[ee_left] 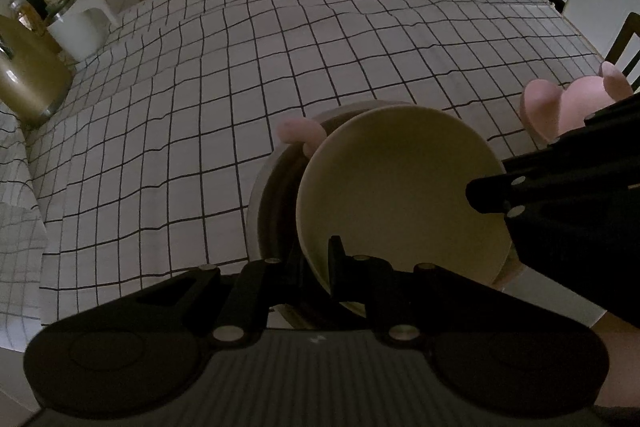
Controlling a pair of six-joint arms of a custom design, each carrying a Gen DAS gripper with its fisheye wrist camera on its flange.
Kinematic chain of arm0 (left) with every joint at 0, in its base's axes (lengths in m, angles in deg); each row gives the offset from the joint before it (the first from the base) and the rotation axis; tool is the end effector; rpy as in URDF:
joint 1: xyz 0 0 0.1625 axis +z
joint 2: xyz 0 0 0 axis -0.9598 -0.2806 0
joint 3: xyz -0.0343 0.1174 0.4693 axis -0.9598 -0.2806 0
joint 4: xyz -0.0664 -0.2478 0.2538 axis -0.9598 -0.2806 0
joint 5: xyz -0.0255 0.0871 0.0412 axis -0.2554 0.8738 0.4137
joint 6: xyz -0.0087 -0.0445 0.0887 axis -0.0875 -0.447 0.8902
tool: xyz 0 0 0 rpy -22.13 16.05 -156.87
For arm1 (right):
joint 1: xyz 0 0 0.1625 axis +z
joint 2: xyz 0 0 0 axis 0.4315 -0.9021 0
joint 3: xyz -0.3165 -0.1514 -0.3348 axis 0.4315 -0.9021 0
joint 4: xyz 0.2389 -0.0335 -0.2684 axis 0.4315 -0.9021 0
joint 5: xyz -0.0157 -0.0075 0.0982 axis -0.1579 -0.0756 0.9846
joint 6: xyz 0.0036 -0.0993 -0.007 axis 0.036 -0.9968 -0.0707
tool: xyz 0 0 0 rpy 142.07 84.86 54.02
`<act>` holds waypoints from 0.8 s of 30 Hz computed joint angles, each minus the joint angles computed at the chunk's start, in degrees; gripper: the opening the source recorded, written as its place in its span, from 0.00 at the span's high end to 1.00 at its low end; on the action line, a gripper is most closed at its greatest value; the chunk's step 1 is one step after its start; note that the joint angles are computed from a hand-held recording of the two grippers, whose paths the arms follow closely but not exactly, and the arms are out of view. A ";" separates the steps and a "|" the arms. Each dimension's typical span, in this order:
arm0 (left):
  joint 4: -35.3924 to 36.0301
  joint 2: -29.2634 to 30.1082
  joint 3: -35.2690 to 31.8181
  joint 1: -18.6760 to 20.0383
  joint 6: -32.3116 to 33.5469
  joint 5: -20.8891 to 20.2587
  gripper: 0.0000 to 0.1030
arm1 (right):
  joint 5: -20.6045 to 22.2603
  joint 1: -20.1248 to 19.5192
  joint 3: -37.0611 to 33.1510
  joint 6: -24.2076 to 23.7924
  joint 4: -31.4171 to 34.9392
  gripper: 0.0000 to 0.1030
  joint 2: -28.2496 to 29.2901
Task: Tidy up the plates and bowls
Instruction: 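Lower the cream bowl into the pink-handled pot and open both grippers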
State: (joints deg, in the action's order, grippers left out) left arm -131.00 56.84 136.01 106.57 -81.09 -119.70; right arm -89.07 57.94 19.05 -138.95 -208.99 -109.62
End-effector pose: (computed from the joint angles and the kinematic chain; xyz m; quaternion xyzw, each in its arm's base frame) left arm -0.4383 -0.5303 -0.0927 0.0450 0.8733 -0.2103 0.4371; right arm 0.0269 -0.5995 0.3538 0.3664 -0.8944 0.0425 0.2529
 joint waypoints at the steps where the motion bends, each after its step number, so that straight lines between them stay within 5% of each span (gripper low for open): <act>1: -0.19 -0.03 0.05 0.02 0.05 -0.06 0.90 | 0.14 -0.03 0.05 0.01 -0.05 0.84 -0.01; 18: -9.08 -1.66 4.41 0.14 -0.38 -1.86 0.89 | 4.47 -1.34 -1.39 1.32 3.44 0.64 -1.64; 24: -10.96 -2.27 5.84 -0.59 -1.29 -1.11 0.68 | 7.55 -2.10 -2.40 1.50 5.64 0.50 -2.75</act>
State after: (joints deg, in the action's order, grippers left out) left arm -141.96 54.57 141.85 105.98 -82.37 -120.80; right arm -81.52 55.83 16.65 -137.45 -203.36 -112.37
